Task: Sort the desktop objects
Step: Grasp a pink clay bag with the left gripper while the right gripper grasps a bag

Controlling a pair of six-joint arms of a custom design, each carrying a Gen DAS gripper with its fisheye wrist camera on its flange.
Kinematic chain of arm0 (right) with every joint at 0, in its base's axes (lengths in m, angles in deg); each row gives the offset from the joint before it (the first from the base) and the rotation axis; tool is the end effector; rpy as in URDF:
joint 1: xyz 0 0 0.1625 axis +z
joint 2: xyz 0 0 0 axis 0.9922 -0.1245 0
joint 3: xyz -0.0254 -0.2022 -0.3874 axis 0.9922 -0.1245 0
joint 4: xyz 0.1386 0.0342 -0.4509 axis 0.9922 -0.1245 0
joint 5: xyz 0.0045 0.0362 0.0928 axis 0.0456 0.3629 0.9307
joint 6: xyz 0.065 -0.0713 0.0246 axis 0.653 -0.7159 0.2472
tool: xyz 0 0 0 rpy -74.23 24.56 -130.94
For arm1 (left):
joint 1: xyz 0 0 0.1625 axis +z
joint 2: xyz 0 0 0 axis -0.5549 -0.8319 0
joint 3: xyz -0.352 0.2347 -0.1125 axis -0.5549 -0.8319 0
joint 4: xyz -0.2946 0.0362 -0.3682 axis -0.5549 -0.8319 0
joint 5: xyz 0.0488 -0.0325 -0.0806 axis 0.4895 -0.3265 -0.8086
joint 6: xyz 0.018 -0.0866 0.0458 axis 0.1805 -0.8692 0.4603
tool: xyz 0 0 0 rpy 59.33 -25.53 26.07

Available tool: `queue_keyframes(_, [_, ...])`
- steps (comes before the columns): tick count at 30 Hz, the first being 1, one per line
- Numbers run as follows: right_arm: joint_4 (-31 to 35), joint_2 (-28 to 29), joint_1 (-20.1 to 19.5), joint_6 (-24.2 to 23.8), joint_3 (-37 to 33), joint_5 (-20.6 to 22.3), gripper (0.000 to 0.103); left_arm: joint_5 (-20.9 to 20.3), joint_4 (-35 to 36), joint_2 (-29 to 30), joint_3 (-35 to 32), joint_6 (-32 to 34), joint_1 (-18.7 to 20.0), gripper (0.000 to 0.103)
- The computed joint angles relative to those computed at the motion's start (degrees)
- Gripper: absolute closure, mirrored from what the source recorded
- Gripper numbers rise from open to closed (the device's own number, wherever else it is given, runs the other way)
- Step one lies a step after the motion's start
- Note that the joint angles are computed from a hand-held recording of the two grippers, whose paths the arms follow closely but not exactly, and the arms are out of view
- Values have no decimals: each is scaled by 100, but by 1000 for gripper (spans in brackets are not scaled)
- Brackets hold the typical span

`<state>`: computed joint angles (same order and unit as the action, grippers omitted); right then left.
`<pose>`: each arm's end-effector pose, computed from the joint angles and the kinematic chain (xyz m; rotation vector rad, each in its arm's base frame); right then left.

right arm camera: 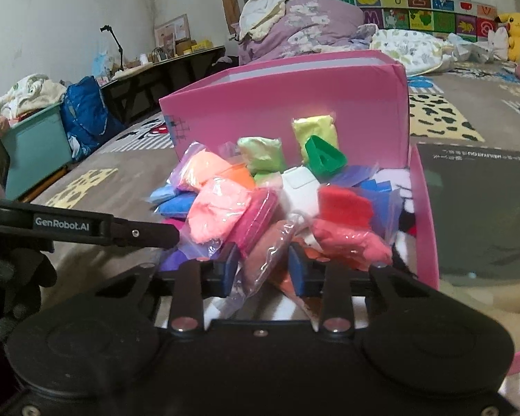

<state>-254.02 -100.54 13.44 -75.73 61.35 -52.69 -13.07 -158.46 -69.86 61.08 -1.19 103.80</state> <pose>0.2033 -0.7115 0.0515 0.8802 -2.5331 1.0397 -0.0739 -0.7218 0.1956 0.3123 2.6065 -1.0575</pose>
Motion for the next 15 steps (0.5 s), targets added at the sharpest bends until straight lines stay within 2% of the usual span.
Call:
queue_keyframes(5, [-13,49,7,26,-35,17,72,238,-242,178,-55,105,-80,57])
queue_keyframes(6, [-1,53,9,9,-38,33,72,250,-300,189,-45,132,-89,73])
queue_keyframes(7, [35,41,6,17,-37,64,76,218,-339,182,-31,143,-89,81])
queue_keyframes(10, [119,-35,-13,61,14,175,78,131,-466,89,60,229,-114,88])
queue_keyframes(15, [191,-238,-66,262,174,391,80,172,-669,-165,277,325,-202,92])
